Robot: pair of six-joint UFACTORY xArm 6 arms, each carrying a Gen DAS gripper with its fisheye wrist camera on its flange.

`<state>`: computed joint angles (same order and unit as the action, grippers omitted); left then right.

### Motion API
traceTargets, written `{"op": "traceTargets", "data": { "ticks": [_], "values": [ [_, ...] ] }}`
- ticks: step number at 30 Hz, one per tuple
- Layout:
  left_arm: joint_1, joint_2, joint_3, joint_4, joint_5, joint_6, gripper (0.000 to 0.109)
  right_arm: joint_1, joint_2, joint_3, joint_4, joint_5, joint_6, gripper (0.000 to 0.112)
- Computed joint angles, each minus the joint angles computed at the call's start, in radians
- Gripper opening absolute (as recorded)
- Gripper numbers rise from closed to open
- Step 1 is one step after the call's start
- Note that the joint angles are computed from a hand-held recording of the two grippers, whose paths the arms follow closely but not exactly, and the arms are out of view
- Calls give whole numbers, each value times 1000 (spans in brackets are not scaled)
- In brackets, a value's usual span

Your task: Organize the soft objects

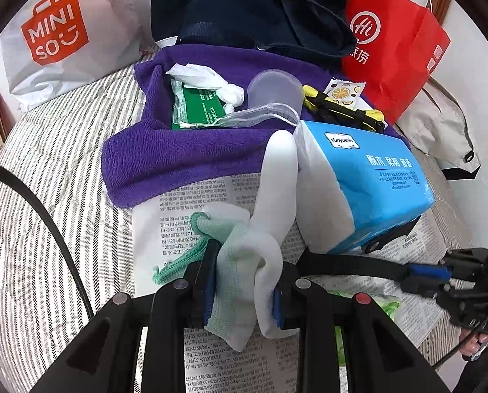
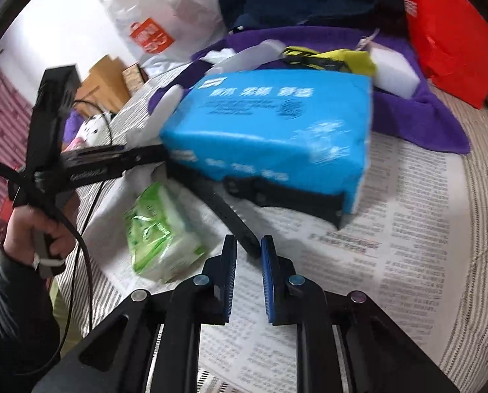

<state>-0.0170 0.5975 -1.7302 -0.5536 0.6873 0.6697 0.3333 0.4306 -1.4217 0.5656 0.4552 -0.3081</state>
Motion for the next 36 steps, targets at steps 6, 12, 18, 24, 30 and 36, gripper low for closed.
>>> {"op": "traceTargets", "data": {
  "ticks": [6, 12, 18, 24, 30, 36],
  "values": [
    [0, 5, -10, 7, 8, -1, 26, 25, 15, -23, -22, 23, -58, 17],
    [-3, 9, -15, 24, 5, -5, 26, 42, 77, -105, -102, 20, -26, 16],
    [-1, 9, -14, 11, 9, 0, 26, 54, 99, -129, -126, 6, -15, 4],
    [2, -11, 7, -7, 10, 20, 25, 50, 21, -22, -95, -39, -1, 3],
    [2, -40, 37, -13, -5, 17, 24, 37, -85, 114, -191, -96, 127, 3],
    [1, -72, 70, -19, -15, 33, 24, 25, -169, 204, -237, -140, 197, 3]
  ]
}}
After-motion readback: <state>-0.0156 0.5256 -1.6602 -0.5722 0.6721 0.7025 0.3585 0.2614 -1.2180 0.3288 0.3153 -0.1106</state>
